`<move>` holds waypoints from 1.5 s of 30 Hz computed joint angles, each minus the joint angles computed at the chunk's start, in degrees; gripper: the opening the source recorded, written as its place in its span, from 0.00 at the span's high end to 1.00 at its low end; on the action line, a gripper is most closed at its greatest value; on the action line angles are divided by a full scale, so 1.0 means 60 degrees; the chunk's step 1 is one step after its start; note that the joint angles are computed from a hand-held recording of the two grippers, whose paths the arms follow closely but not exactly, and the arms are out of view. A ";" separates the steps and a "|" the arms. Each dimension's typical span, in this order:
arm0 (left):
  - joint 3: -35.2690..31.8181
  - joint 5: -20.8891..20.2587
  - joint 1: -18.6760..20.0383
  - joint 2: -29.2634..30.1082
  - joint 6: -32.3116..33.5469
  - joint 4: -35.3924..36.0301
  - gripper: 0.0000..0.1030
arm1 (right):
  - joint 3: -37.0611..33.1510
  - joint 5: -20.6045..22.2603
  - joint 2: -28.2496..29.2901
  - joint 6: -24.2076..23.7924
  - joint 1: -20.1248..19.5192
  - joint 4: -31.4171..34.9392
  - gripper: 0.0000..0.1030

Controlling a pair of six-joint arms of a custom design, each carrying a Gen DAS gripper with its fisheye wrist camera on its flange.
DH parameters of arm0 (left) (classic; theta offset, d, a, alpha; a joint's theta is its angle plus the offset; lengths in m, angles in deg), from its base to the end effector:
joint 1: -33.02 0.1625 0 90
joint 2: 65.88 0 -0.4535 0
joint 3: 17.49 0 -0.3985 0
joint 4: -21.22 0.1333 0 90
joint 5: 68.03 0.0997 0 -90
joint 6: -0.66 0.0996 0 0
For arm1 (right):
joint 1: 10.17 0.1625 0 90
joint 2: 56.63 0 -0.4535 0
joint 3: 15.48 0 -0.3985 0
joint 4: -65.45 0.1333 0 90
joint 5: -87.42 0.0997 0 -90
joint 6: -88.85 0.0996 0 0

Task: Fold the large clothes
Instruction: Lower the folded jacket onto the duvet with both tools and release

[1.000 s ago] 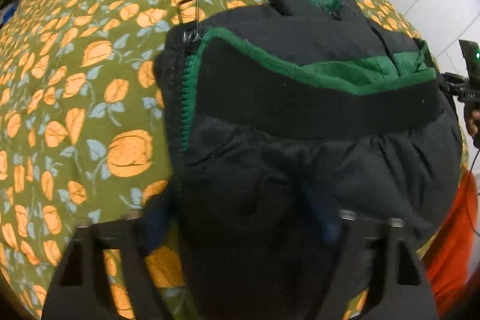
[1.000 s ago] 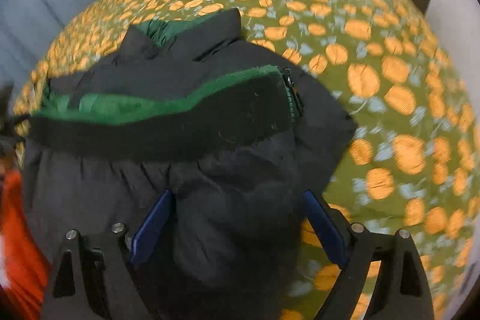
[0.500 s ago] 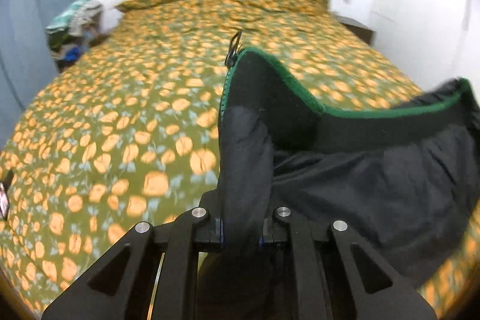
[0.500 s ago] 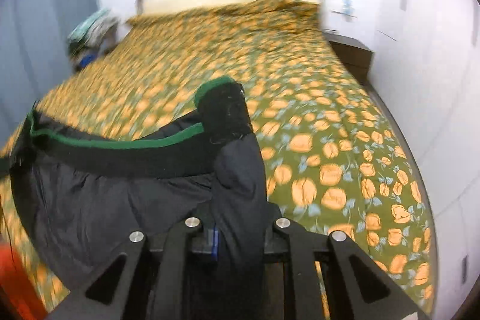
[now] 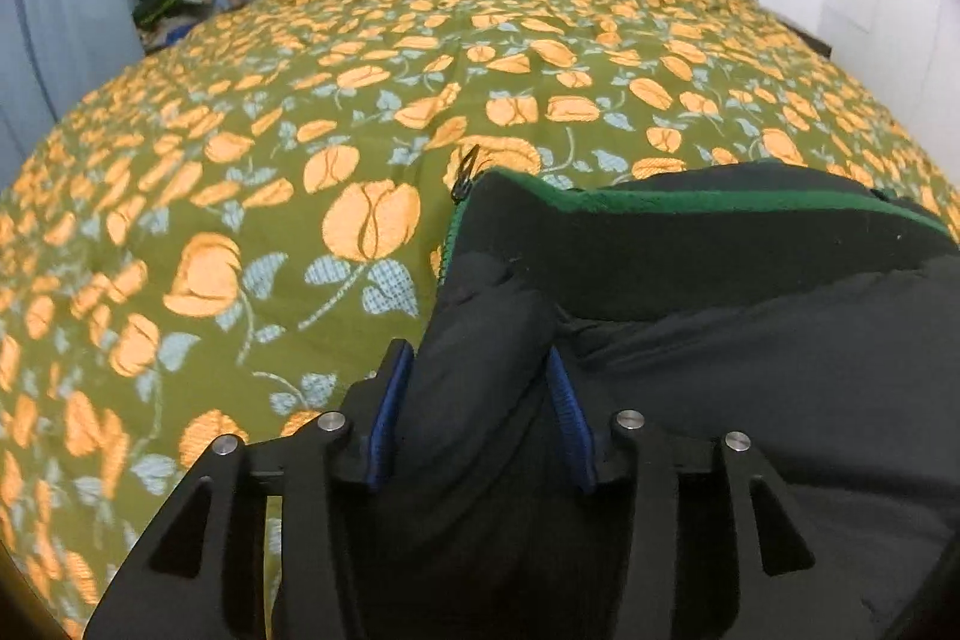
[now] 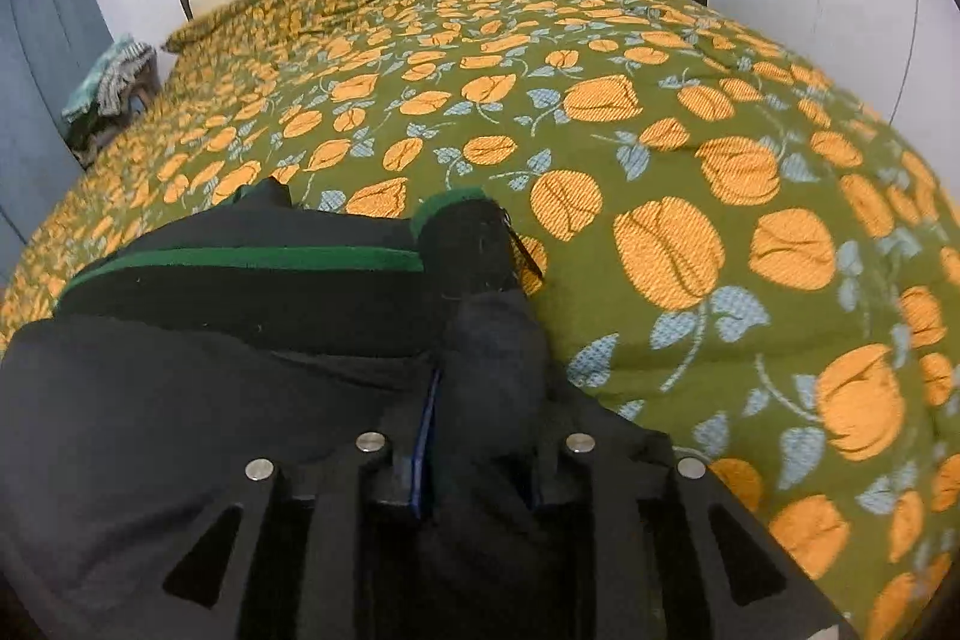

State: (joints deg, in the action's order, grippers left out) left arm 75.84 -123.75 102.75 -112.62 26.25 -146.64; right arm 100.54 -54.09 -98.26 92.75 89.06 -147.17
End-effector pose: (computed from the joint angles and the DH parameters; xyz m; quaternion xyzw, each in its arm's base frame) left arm -0.0692 -0.7341 0.1847 0.2854 0.8785 -0.2441 0.2954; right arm 0.1443 -0.5427 0.1130 -0.1391 -0.8294 0.4109 0.3519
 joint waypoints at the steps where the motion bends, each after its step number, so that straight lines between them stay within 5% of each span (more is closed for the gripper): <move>1: 0.0022 -0.0026 -0.0029 0.0019 -0.0116 0.0020 0.53 | 0.0025 0.0109 0.0031 0.0009 -0.0048 -0.0120 0.75; 23: -0.0285 -0.1438 0.0431 -0.0008 -0.1036 0.0561 0.46 | 0.0093 0.0527 0.0462 -0.0477 -0.0253 -0.1558 0.75; 28: -0.0294 -0.1423 0.0427 -0.0005 -0.1044 0.0571 0.46 | 0.0182 0.0714 0.0415 -0.0415 -0.0316 -0.1642 0.75; 34: -0.0193 -0.0390 0.0114 -0.0076 -0.1008 0.0625 0.35 | 0.0268 0.0768 0.0331 -0.0320 -0.0307 -0.1606 0.74; 37: -0.0423 -0.0137 -0.0034 -0.0503 -0.1641 0.2134 0.34 | 0.0268 0.0324 -0.0044 0.0053 -0.0076 -0.0508 0.68; 39: -0.0203 -0.0527 -0.0125 -0.1067 -0.2019 0.2592 0.33 | 0.0280 -0.0288 -0.0382 0.0202 0.0323 0.0327 0.56; 45: 0.0986 -0.1706 -0.0971 -0.2340 -0.1275 0.2771 0.27 | 0.1336 -0.0482 -0.1009 -0.0824 0.1732 -0.1191 0.47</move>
State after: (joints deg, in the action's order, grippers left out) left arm 81.75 -133.98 96.93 -126.66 18.60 -130.01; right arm 108.55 -56.98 -104.32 87.80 99.46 -154.31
